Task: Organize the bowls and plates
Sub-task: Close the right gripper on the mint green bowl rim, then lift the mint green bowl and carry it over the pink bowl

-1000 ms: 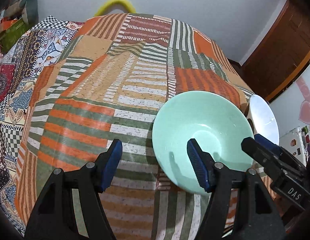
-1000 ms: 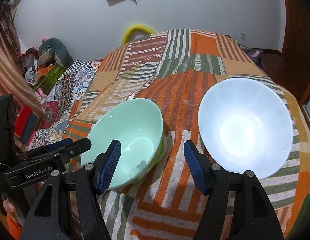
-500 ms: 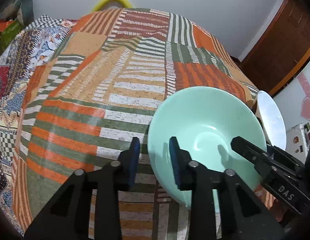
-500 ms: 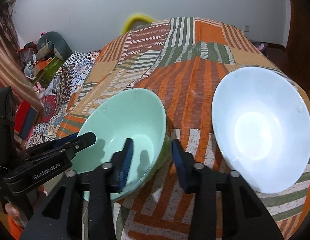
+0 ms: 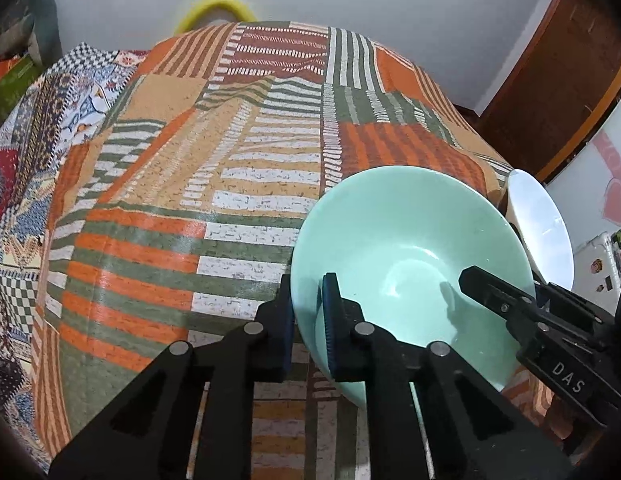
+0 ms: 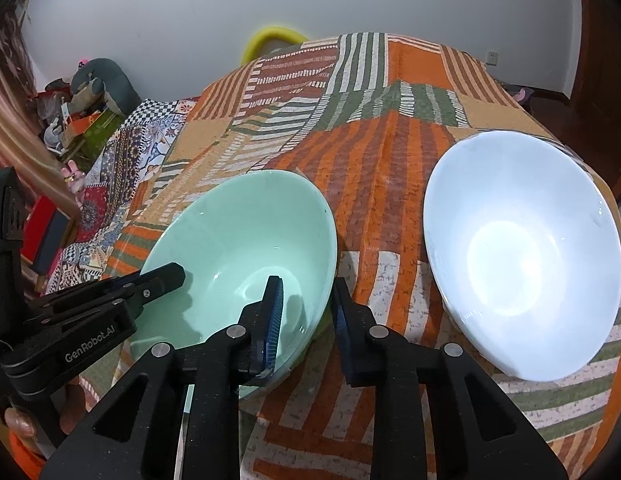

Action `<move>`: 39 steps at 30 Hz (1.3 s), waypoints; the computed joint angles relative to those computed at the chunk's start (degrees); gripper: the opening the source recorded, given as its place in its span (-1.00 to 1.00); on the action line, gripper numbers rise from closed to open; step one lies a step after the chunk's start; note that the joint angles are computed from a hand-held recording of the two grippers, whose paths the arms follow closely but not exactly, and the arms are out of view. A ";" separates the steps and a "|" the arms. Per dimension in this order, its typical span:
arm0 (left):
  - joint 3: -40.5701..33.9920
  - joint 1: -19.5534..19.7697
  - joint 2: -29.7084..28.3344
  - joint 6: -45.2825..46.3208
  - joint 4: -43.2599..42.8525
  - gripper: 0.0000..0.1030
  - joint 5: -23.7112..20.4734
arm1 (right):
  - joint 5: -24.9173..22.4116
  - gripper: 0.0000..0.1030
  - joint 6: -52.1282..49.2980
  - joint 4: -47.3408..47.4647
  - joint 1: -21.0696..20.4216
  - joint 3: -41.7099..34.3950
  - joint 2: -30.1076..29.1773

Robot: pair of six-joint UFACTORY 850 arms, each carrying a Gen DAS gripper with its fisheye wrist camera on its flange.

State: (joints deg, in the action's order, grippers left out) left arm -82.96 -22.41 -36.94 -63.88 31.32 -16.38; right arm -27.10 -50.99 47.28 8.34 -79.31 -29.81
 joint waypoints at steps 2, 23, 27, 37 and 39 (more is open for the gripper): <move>0.36 -0.33 0.62 -1.63 1.91 -0.76 -0.25 | -0.12 -0.57 0.01 0.08 -0.07 0.27 0.39; 11.71 -4.92 14.29 -23.99 22.85 -0.76 -1.28 | -1.01 -0.57 -10.87 10.13 -0.86 8.20 10.47; 14.87 -6.58 17.88 -28.56 26.57 -0.76 -2.18 | -1.81 -0.57 -12.96 11.94 -1.14 10.17 12.69; 21.72 -11.49 25.68 -36.91 33.31 -0.76 -6.54 | -3.05 -0.57 -17.92 16.14 -1.55 15.38 17.99; 23.01 -12.51 27.16 -38.50 34.64 -0.76 -7.73 | -3.13 -0.57 -18.63 16.66 -1.46 16.43 18.97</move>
